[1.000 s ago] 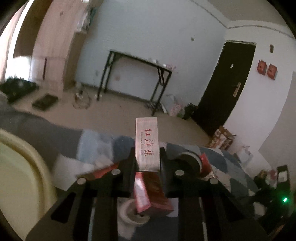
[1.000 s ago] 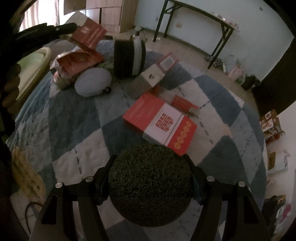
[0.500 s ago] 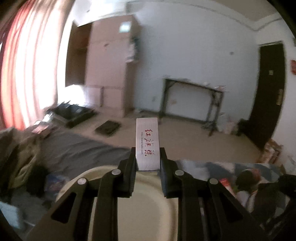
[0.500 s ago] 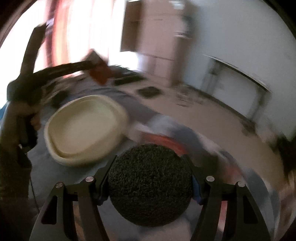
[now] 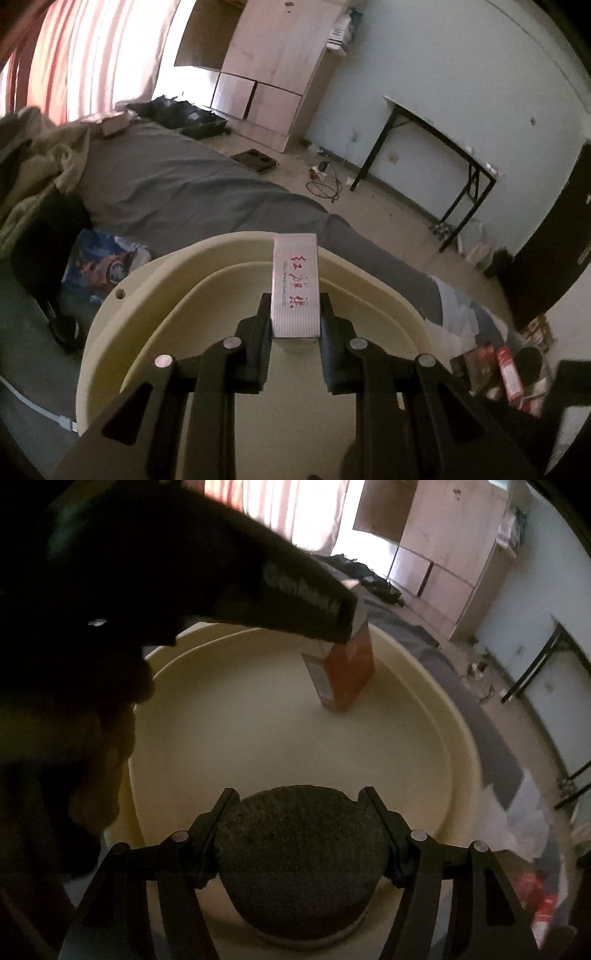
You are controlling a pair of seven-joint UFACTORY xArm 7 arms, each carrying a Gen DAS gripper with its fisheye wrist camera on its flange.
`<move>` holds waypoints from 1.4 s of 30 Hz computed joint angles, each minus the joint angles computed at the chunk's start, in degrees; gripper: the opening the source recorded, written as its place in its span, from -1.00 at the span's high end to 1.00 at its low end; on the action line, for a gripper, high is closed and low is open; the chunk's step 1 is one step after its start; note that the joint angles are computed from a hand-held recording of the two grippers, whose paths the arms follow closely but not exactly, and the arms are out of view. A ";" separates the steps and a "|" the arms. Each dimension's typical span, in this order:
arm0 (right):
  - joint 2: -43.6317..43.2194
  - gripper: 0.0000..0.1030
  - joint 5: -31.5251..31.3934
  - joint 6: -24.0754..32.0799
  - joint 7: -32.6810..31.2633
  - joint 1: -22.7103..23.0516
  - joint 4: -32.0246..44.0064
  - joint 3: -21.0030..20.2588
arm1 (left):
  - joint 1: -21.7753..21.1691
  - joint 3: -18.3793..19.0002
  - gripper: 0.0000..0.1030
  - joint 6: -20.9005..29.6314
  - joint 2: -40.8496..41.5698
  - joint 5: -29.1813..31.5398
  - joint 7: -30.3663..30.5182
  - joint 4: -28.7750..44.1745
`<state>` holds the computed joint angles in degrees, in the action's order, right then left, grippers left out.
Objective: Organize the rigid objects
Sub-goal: 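Carry the white box over the cream basin and open the left tool, then grasp the large red box with the left tool while the right tool grasps the red-white box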
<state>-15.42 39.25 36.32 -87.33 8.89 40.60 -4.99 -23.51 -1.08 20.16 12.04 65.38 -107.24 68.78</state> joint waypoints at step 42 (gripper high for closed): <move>3.00 -0.99 20.40 7.69 -6.33 -22.89 16.11 -31.74 | -7.45 -15.90 -1.00 12.77 33.96 -26.30 47.93 49.06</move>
